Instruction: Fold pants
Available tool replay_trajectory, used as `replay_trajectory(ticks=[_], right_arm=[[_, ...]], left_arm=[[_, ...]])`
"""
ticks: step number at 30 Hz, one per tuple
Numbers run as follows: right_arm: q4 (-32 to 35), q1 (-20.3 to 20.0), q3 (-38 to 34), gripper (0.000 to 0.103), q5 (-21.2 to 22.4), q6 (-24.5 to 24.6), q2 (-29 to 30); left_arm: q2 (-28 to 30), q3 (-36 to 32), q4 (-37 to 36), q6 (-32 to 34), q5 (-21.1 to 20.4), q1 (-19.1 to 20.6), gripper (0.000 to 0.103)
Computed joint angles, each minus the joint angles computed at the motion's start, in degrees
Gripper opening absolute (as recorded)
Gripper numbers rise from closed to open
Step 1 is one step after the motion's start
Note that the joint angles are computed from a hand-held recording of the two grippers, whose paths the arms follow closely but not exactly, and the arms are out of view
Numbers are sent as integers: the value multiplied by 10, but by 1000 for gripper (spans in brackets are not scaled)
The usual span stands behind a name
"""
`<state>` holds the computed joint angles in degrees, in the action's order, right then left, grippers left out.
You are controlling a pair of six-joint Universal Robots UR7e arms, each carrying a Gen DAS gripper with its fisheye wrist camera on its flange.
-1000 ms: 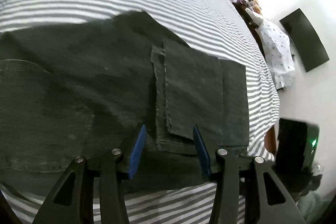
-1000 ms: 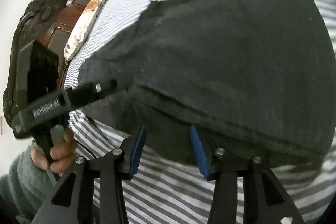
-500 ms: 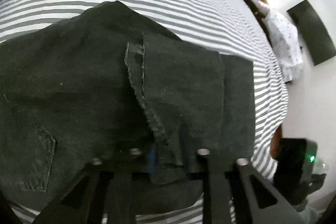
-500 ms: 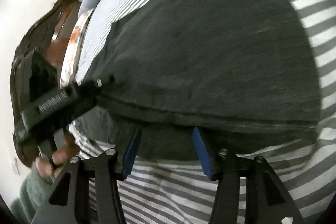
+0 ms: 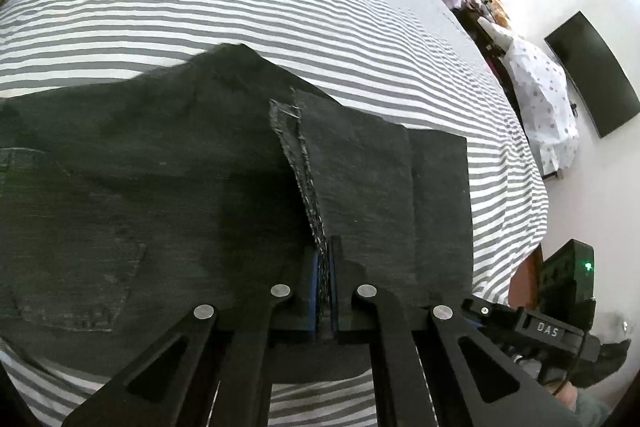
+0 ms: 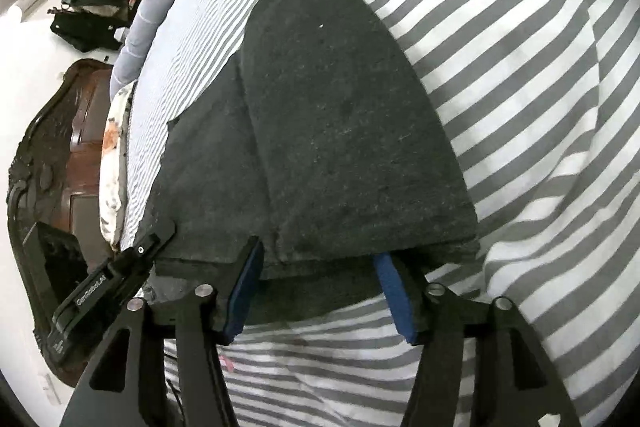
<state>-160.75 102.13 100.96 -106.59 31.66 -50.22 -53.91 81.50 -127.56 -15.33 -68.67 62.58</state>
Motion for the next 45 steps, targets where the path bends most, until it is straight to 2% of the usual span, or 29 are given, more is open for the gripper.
replay_trajectory(ticks=[3, 7, 12, 14, 16, 19, 22, 28, 29, 30, 31, 32, 33, 36, 39, 42, 45], right_arm=[[17, 5, -8, 62, -7, -3, 5], [24, 6, -11, 63, -14, 12, 8], [32, 9, -15, 64, 4, 1, 17], [30, 8, -16, 65, 15, -8, 22], [31, 6, -20, 65, 26, -12, 29], [29, 5, -19, 66, 29, -23, 32], [18, 1, -15, 66, 38, -26, 31], [0, -5, -4, 66, 45, -35, 25], [-1, -5, -4, 66, 46, -35, 25], [-2, -6, -4, 66, 47, -35, 25], [-3, -6, -4, 66, 48, -35, 25], [-4, -6, -4, 66, 48, -36, 25], [-4, -6, -4, 66, 47, -39, 25], [-5, -6, -4, 66, 44, -44, 25], [-14, -4, -3, 66, 39, -39, 25], [-24, -4, 0, 66, 34, -28, 24], [-29, -5, 4, 65, 22, -10, 17]], left_arm=[[-9, 11, -4, 1, 18, 3, 3], [-5, 10, 12, -6, 8, 14, 3], [-1, 0, 36, -14, -34, 24, 8], [0, -4, 45, -20, -37, 27, 30], [-7, 6, 21, -16, -43, 32, 40], [-11, 6, -5, -21, -67, 44, 47], [4, -14, -8, -25, -81, 56, 47], [35, -48, 0, -4, -131, 69, 47], [37, -48, 0, 1, -135, 69, 44], [37, -46, 0, 8, -139, 68, 39], [37, -44, 4, 15, -149, 69, 23], [37, -43, 10, 14, -163, 71, 12], [37, -42, 16, 13, -177, 73, 11], [35, -29, 2, 26, -154, 67, 7], [36, -33, 2, 22, -149, 66, 5], [26, -18, -19, 38, -120, 53, 4], [15, -6, -36, 32, -122, 49, 4]])
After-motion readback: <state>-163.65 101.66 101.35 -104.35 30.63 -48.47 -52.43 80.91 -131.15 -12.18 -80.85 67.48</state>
